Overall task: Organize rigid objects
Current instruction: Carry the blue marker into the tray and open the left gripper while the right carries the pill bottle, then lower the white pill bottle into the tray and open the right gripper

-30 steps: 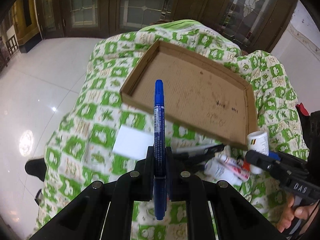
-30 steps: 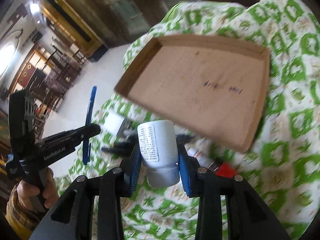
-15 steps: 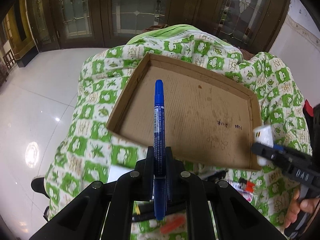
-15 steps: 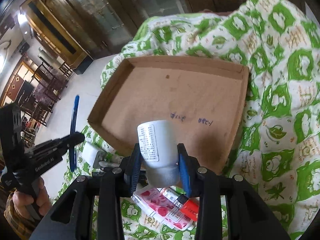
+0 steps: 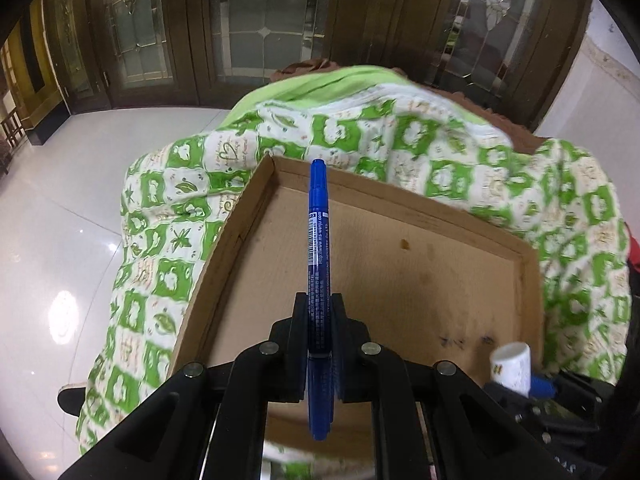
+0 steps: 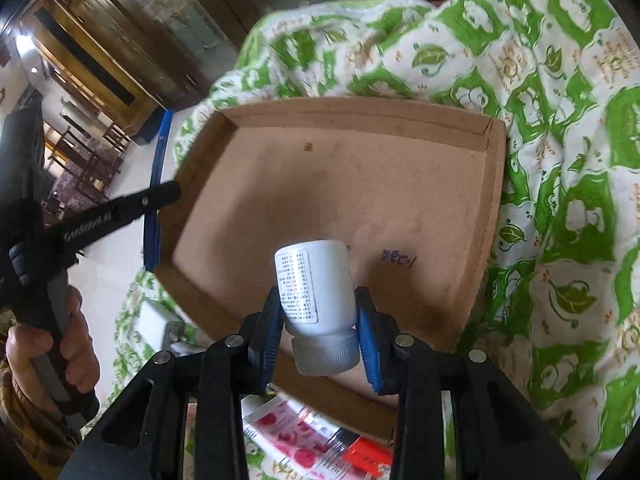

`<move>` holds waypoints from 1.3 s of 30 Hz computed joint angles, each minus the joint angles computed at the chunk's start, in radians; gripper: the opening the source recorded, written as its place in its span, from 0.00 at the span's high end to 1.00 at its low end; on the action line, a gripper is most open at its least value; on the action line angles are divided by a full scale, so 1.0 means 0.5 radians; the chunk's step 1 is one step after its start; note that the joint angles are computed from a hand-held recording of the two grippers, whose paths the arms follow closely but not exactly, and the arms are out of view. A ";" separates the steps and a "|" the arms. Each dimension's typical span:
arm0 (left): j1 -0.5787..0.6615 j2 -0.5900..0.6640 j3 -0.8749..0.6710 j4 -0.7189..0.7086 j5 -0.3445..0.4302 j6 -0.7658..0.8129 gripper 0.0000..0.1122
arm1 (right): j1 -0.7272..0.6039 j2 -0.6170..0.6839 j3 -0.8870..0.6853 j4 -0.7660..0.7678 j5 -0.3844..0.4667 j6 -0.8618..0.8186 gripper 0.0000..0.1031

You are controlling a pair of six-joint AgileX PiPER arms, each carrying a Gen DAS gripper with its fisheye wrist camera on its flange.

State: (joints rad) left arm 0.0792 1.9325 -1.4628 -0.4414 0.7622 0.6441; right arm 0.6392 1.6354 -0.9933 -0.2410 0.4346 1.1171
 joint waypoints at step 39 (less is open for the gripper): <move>0.239 -0.742 1.005 -0.176 -0.422 0.716 0.33 | 0.145 0.058 0.018 -0.631 0.042 0.585 0.33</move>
State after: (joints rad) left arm 0.1989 1.5613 -0.9603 -0.5294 0.5510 1.0023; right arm 0.7117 1.6643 -0.9843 -0.5565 0.4556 1.4095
